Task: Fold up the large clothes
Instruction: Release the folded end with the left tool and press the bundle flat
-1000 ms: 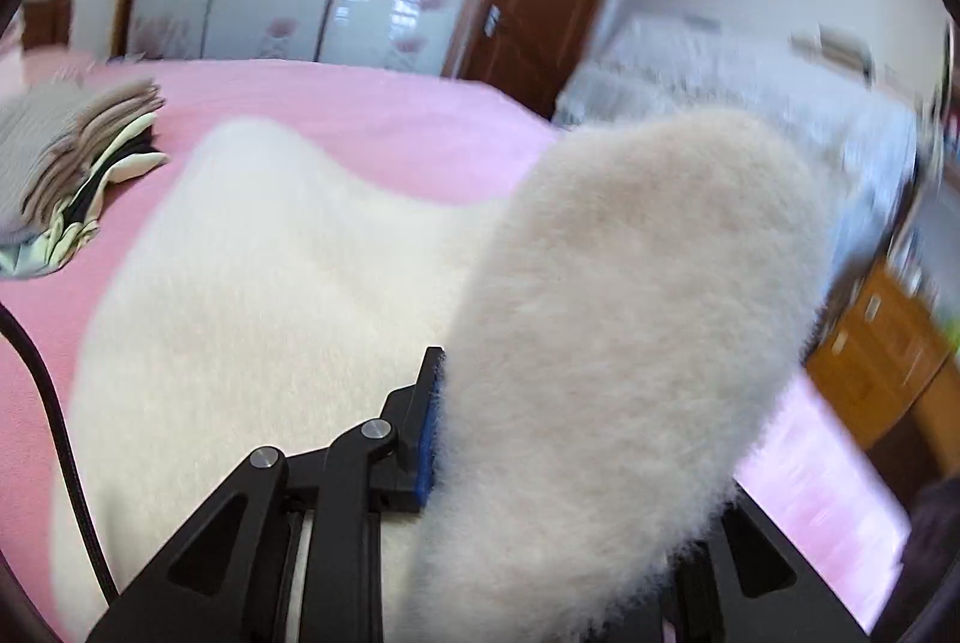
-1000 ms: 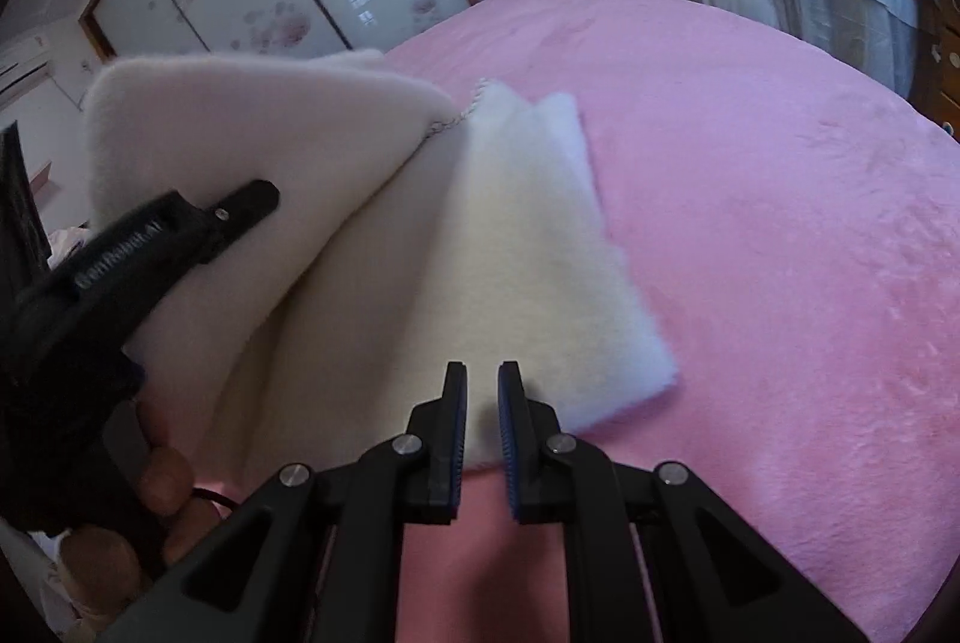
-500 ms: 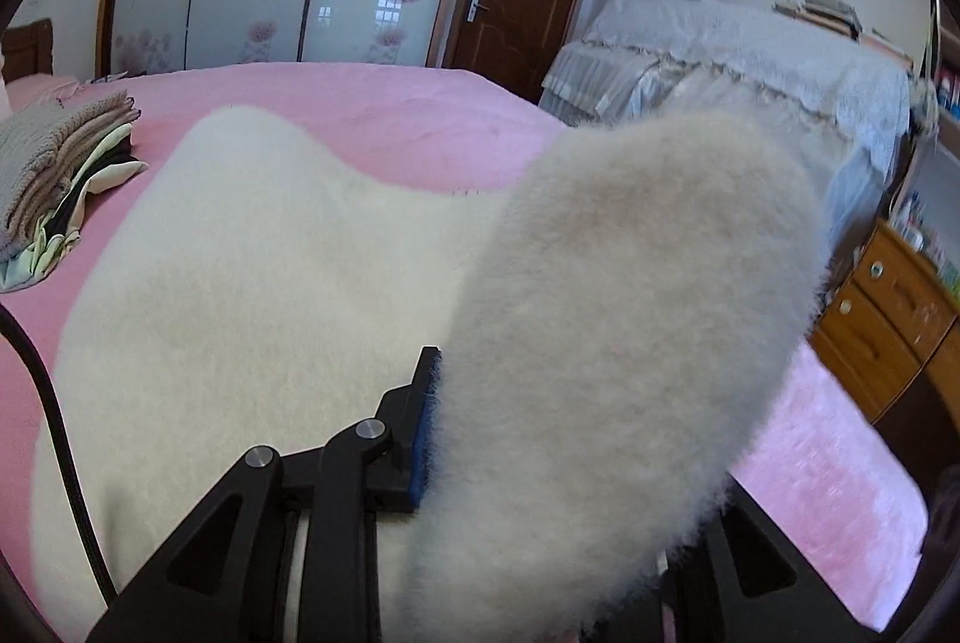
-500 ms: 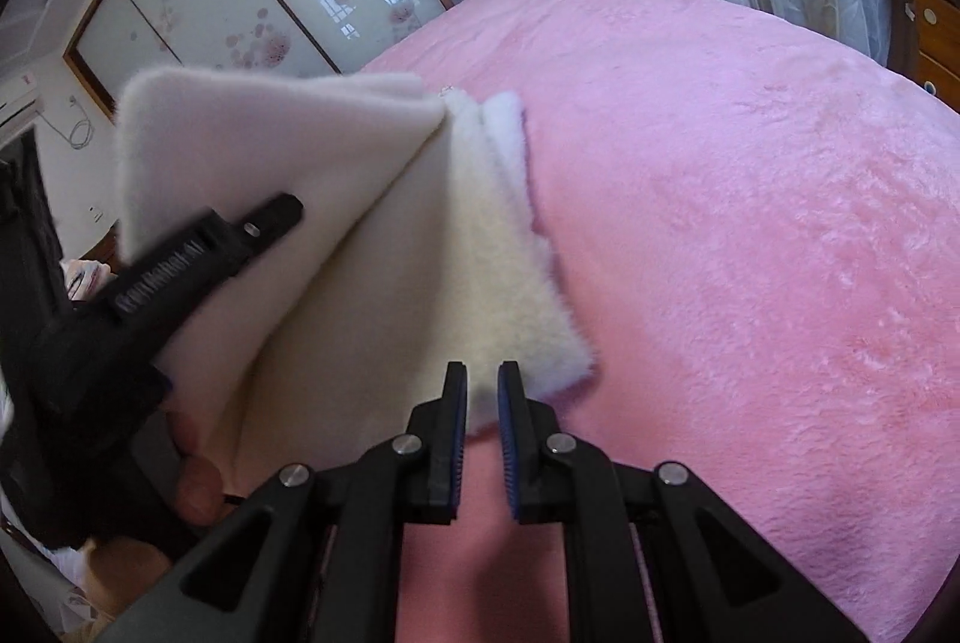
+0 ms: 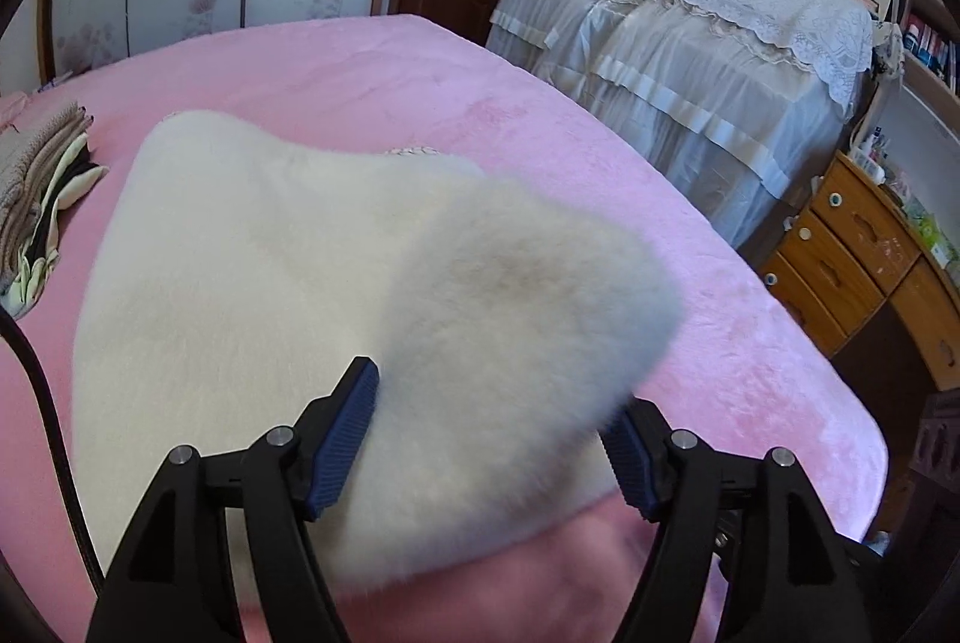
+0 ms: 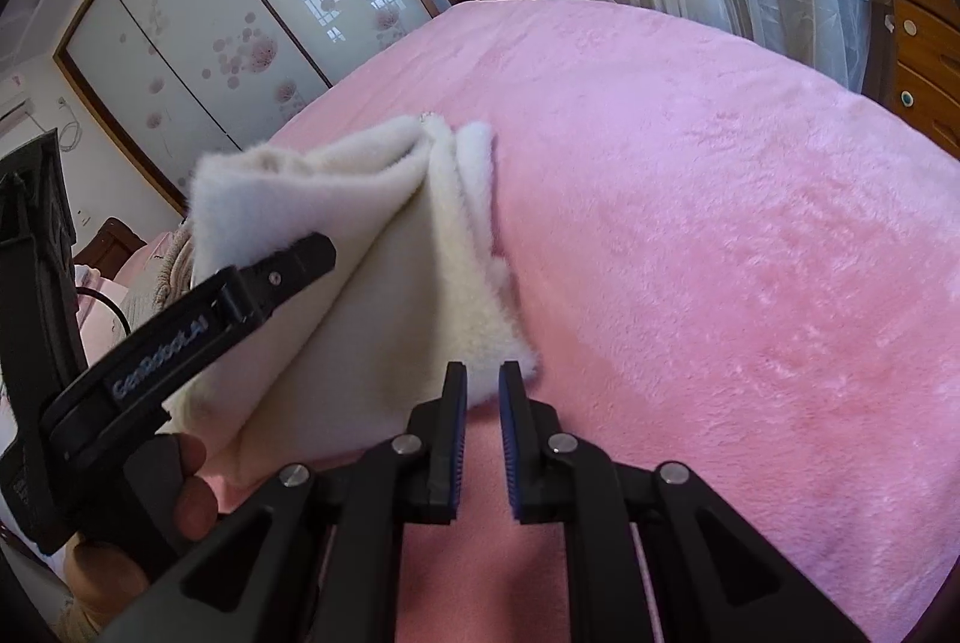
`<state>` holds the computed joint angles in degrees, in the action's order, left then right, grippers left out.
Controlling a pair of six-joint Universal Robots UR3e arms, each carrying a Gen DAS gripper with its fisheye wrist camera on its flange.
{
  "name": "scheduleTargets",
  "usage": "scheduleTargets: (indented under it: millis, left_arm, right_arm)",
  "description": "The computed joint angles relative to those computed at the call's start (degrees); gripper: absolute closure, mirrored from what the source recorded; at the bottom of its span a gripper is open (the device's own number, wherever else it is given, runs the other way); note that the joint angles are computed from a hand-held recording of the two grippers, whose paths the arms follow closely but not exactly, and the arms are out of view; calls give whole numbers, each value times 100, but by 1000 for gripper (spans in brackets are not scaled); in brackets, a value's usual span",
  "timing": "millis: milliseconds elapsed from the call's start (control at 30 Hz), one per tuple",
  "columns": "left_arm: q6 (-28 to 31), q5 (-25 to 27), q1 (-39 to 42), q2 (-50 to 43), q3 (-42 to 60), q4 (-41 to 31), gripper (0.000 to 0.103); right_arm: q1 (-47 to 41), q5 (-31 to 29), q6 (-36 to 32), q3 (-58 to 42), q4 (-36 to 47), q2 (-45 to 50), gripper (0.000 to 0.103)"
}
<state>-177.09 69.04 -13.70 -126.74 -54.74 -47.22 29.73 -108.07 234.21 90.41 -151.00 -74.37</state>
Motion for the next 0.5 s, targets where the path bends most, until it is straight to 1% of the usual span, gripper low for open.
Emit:
scheduleTargets:
  millis: [100,133,200,267,333,367,500]
  left_arm:
    - [117,-485,246,308,113,-858,32]
    - [173,-608,356,391,143,-1104,31]
    - [339,-878,616,632,201,-1678,29]
    - [526,-1077,976,913,73,-2055,28]
    - [653,-1068,1292,1097,-63,-2237,24]
    - [689,-1010,1420,1161,-167,-2224,24]
    - [821,-534,1826,1135,-368,-2215,24]
  right_arm:
    - [-39,92,-105,-134,193,-108,91]
    - [-46,124,-159,-229,299,-141,89]
    - [-39,101,-321,-432,519,-199,80]
    - [-10,4,-523,-674,664,-214,60]
    - [-27,5,-818,-914,708,-206,52]
    - [-83,99,-1021,-1058,742,-178,50]
    - [-310,388,-1741,-2189,1568,364,48]
